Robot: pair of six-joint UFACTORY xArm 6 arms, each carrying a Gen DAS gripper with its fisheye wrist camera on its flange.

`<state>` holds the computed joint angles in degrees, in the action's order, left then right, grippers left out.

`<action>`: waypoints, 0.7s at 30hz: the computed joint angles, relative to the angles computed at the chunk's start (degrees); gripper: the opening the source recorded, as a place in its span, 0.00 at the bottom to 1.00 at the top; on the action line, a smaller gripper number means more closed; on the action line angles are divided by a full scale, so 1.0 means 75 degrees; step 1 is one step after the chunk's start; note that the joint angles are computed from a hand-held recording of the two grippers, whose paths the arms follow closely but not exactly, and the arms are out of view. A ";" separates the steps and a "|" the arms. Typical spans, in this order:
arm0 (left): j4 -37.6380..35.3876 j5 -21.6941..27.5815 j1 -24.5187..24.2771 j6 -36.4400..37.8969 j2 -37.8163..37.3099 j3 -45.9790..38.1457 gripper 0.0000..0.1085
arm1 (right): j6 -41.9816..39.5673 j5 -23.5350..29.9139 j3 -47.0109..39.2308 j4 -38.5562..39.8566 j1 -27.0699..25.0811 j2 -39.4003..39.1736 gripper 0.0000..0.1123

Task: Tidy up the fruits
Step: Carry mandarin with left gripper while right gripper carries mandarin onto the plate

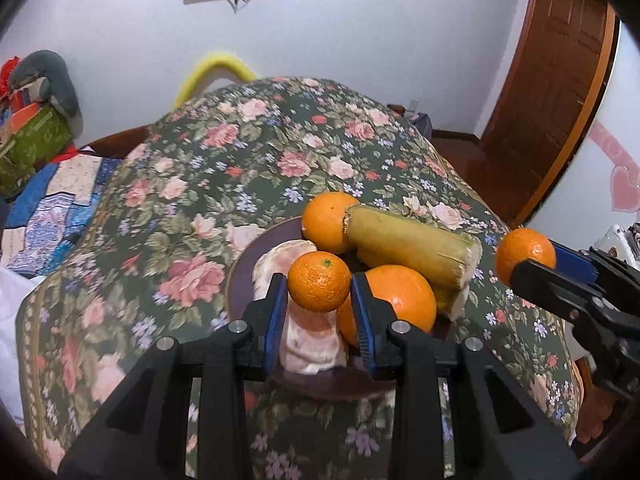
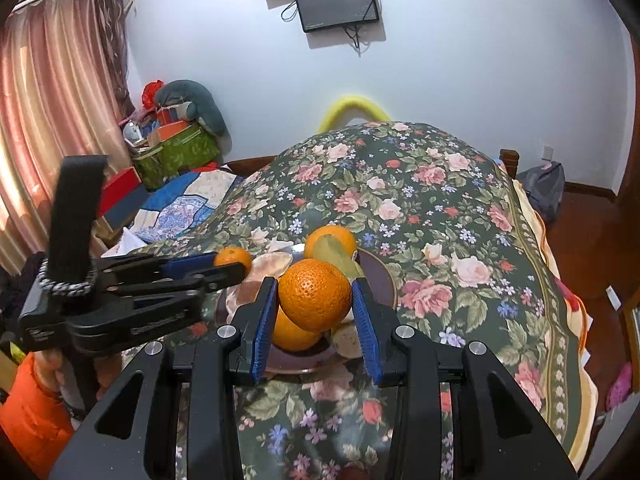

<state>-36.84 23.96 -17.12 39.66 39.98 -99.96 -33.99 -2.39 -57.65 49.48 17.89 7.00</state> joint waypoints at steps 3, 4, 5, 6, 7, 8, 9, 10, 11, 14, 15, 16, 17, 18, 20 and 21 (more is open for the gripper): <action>0.0518 0.0243 -0.0009 -0.0437 0.0486 -0.0650 0.30 | 0.0117 0.0033 -0.0115 -0.0242 -0.0052 0.0130 0.31; 0.0644 0.0352 -0.0011 -0.0552 0.0646 -0.0873 0.30 | 0.0252 0.0048 -0.0142 -0.0432 -0.0085 0.0179 0.31; 0.0701 0.0412 -0.0013 -0.0603 0.0729 -0.0990 0.30 | 0.0383 0.0052 -0.0160 -0.0598 -0.0111 0.0217 0.31; 0.0764 0.0481 -0.0017 -0.0651 0.0841 -0.1148 0.30 | 0.0424 0.0055 -0.0180 -0.0654 -0.0126 0.0251 0.31; 0.0783 0.0518 -0.0013 -0.0665 0.0901 -0.1234 0.30 | 0.0401 0.0076 -0.0220 -0.0638 -0.0139 0.0285 0.31; 0.0773 0.0534 -0.0021 -0.0657 0.0956 -0.1308 0.30 | 0.0398 0.0086 -0.0243 -0.0644 -0.0150 0.0313 0.31; 0.0725 0.0514 -0.0032 -0.0610 0.0981 -0.1337 0.30 | 0.0456 0.0088 -0.0261 -0.0715 -0.0165 0.0340 0.31; 0.0665 0.0507 -0.0037 -0.0544 0.0992 -0.1353 0.30 | 0.0518 0.0090 -0.0275 -0.0785 -0.0176 0.0362 0.31; 0.0606 0.0514 -0.0041 -0.0481 0.0977 -0.1337 0.30 | 0.0515 0.0107 -0.0299 -0.0783 -0.0183 0.0382 0.31; 0.0607 0.0537 -0.0041 -0.0493 0.0983 -0.1362 0.30 | 0.0612 0.0125 -0.0325 -0.0890 -0.0193 0.0421 0.31; 0.0559 0.0554 -0.0034 -0.0487 0.0968 -0.1350 0.30 | 0.0609 0.0128 -0.0336 -0.0885 -0.0188 0.0428 0.31; 0.0456 0.0524 -0.0029 -0.0449 0.0922 -0.1287 0.30 | 0.0601 0.0148 -0.0352 -0.0877 -0.0183 0.0434 0.31; 0.0313 0.0466 -0.0014 -0.0361 0.0830 -0.1160 0.30 | 0.0690 0.0161 -0.0364 -0.0979 -0.0187 0.0444 0.31; 0.0182 0.0416 0.0008 -0.0284 0.0751 -0.1054 0.30 | 0.0794 0.0172 -0.0381 -0.1106 -0.0195 0.0466 0.31; -0.0059 0.0339 0.0077 -0.0099 0.0554 -0.0796 0.30 | 0.1004 0.0204 -0.0448 -0.1352 -0.0216 0.0537 0.31; -0.0173 0.0257 0.0112 -0.0020 0.0441 -0.0642 0.30 | 0.1111 0.0232 -0.0502 -0.1472 -0.0224 0.0580 0.31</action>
